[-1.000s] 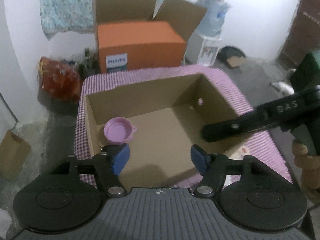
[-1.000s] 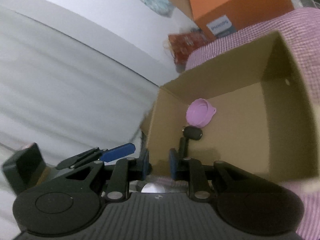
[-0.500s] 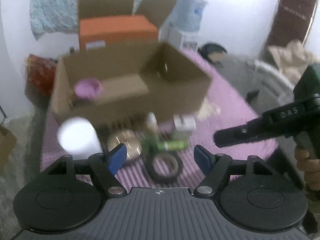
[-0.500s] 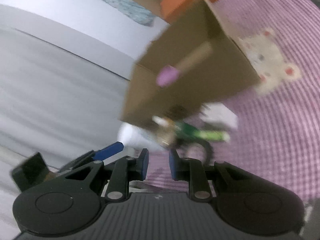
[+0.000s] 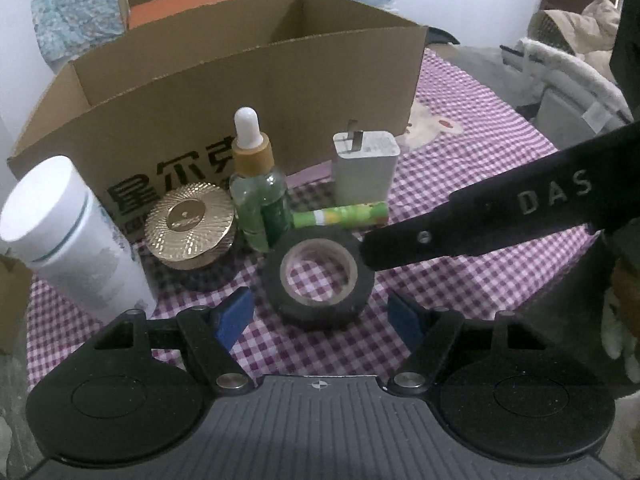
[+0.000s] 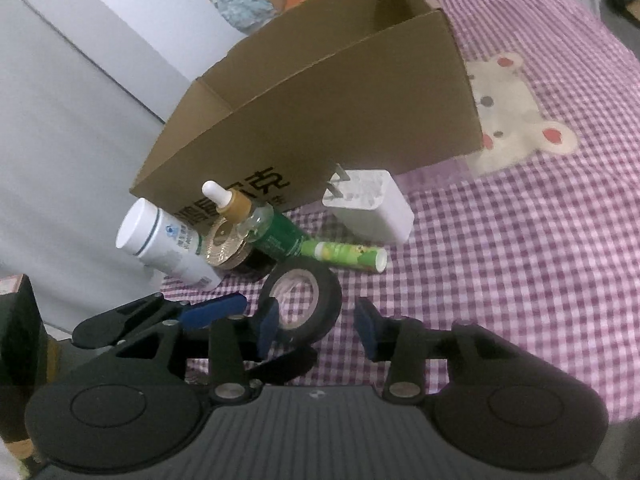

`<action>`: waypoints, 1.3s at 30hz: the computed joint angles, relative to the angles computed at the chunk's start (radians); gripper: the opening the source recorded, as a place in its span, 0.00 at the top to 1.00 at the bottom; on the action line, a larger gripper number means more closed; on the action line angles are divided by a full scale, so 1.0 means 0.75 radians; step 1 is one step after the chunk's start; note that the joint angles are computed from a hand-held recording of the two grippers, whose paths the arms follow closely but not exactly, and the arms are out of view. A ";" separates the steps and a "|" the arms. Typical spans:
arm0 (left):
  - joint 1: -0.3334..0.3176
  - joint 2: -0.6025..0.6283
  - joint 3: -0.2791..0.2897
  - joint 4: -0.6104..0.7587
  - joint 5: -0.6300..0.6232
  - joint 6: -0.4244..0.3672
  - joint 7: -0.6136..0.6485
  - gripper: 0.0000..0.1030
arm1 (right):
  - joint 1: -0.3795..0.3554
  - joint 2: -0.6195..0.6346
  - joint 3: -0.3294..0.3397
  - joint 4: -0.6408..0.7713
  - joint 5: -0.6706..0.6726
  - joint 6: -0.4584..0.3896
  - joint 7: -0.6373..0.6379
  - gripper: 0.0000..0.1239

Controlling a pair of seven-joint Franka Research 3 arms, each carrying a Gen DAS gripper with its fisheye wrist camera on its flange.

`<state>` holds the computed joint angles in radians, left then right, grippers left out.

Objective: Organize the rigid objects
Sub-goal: 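Grasp the black electrical tape roll with the right tool, then lift the tape roll and carry it toward the cardboard box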

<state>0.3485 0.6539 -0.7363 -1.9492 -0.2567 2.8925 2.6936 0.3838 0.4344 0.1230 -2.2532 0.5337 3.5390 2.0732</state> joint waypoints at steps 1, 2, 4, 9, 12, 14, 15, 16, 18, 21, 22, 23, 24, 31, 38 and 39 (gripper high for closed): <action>-0.001 0.003 -0.001 -0.003 0.002 0.007 0.003 0.28 | 0.034 0.010 -0.033 0.020 0.024 -0.017 -0.027 0.64; -0.005 0.010 0.000 -0.003 0.007 0.021 0.006 0.28 | 0.051 0.027 -0.051 0.041 0.036 -0.030 -0.045 0.64; -0.001 0.020 -0.009 -0.014 0.022 0.058 0.010 0.28 | 0.118 0.048 -0.115 0.081 0.093 -0.073 -0.096 0.64; 0.028 0.059 -0.039 -0.013 0.098 0.103 -0.027 0.30 | 0.280 0.114 -0.266 0.164 0.221 -0.120 -0.205 0.65; 0.046 0.085 -0.062 -0.002 0.142 0.104 -0.051 0.31 | 0.379 0.140 -0.359 0.199 0.294 -0.144 -0.270 0.66; 0.058 0.103 -0.079 0.005 0.172 0.102 -0.060 0.35 | 0.460 0.173 -0.440 0.244 0.338 -0.181 -0.304 0.66; 0.064 0.107 -0.085 0.004 0.183 0.104 -0.068 0.35 | 0.475 0.184 -0.458 0.260 0.341 -0.193 -0.310 0.66; 0.068 0.110 -0.089 0.002 0.193 0.109 -0.077 0.36 | 0.480 0.192 -0.464 0.270 0.339 -0.197 -0.310 0.67; 0.084 0.120 -0.104 -0.004 0.214 0.117 -0.090 0.36 | 0.466 0.202 -0.451 0.283 0.324 -0.196 -0.304 0.69; 0.113 0.130 -0.127 -0.022 0.251 0.139 -0.105 0.36 | 0.429 0.207 -0.416 0.288 0.303 -0.182 -0.297 0.73; 0.122 0.134 -0.135 -0.029 0.265 0.148 -0.111 0.36 | 0.426 0.210 -0.414 0.293 0.303 -0.186 -0.296 0.76; 0.132 0.138 -0.143 -0.038 0.281 0.160 -0.118 0.36 | 0.434 0.208 -0.422 0.290 0.308 -0.191 -0.295 0.77; 0.142 0.142 -0.150 -0.042 0.297 0.167 -0.127 0.36 | 0.462 0.211 -0.452 0.292 0.319 -0.203 -0.296 0.77; 0.240 0.156 -0.224 -0.094 0.393 0.176 -0.180 0.36 | 0.563 0.212 -0.550 0.277 0.306 -0.239 -0.231 0.80; 0.433 0.159 -0.383 -0.220 0.500 0.241 -0.203 0.36 | 0.784 0.175 -0.736 0.204 0.345 -0.244 -0.198 0.80; 0.468 0.164 -0.413 -0.240 0.518 0.253 -0.206 0.36 | 0.835 0.170 -0.781 0.193 0.360 -0.244 -0.198 0.80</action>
<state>0.6998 0.7768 -1.0463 -2.1289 0.1317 3.0820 2.5393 1.0102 0.5620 -0.4626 -2.1085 0.8037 3.3560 1.9247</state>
